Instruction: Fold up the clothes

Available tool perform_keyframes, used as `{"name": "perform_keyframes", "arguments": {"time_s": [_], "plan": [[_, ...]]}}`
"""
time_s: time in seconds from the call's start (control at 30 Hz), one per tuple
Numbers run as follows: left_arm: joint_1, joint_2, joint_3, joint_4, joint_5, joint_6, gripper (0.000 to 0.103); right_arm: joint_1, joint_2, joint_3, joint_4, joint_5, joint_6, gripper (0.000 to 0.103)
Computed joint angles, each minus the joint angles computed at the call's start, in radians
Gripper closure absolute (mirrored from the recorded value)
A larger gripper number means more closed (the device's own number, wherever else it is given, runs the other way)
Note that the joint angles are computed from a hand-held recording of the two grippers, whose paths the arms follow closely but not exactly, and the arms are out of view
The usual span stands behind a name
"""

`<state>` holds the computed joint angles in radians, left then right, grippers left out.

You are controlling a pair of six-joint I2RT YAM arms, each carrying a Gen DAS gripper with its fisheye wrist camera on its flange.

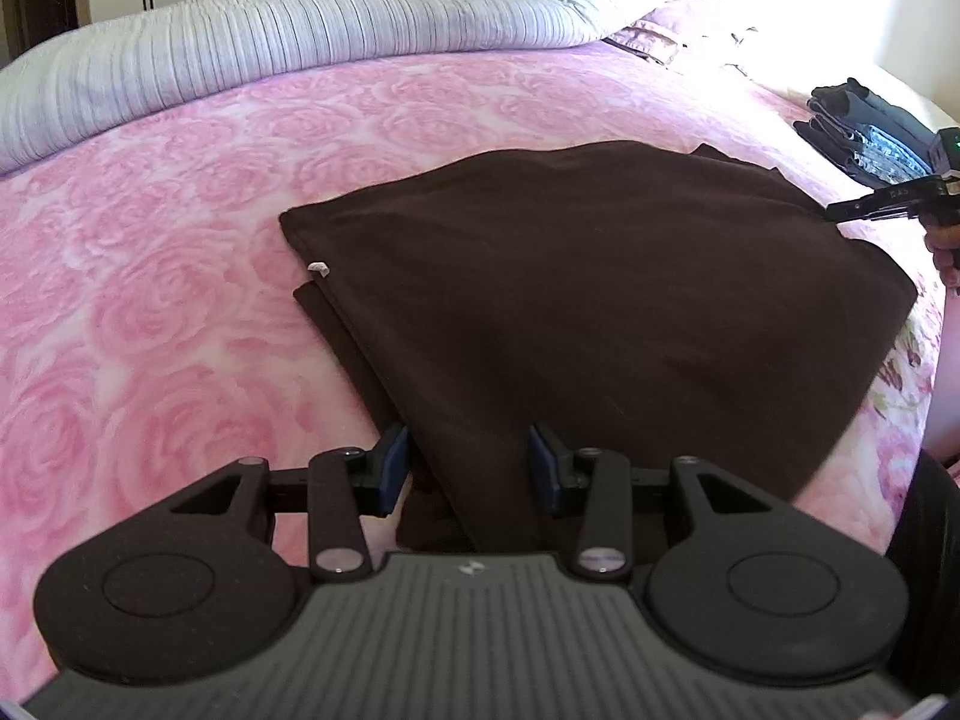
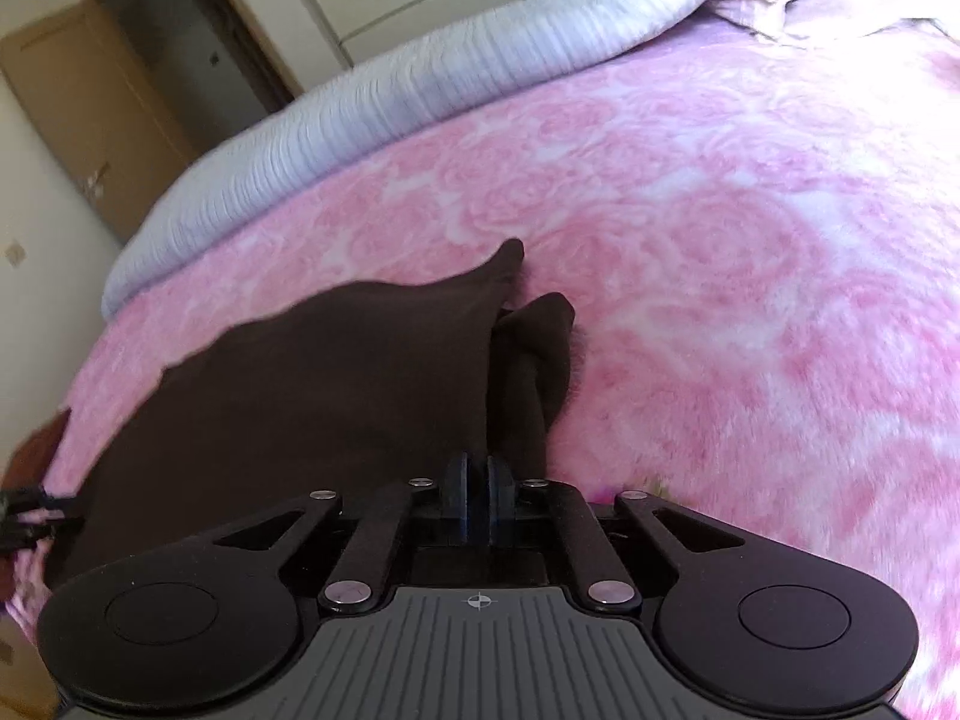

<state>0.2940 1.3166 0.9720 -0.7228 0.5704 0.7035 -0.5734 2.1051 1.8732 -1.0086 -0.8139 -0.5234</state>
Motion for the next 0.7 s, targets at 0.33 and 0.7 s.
{"name": "perform_keyframes", "arguments": {"time_s": [0.33,0.7], "plan": [[0.028,-0.506,-0.292,-0.094,0.001,0.445,0.065,-0.175,-0.393,-0.529,0.028,-0.068,-0.228,0.049],[-0.297,-0.945,-0.702,0.257,-0.42,0.848,0.065,-0.234,-0.675,-0.856,0.257,-0.049,-0.131,0.049]]}}
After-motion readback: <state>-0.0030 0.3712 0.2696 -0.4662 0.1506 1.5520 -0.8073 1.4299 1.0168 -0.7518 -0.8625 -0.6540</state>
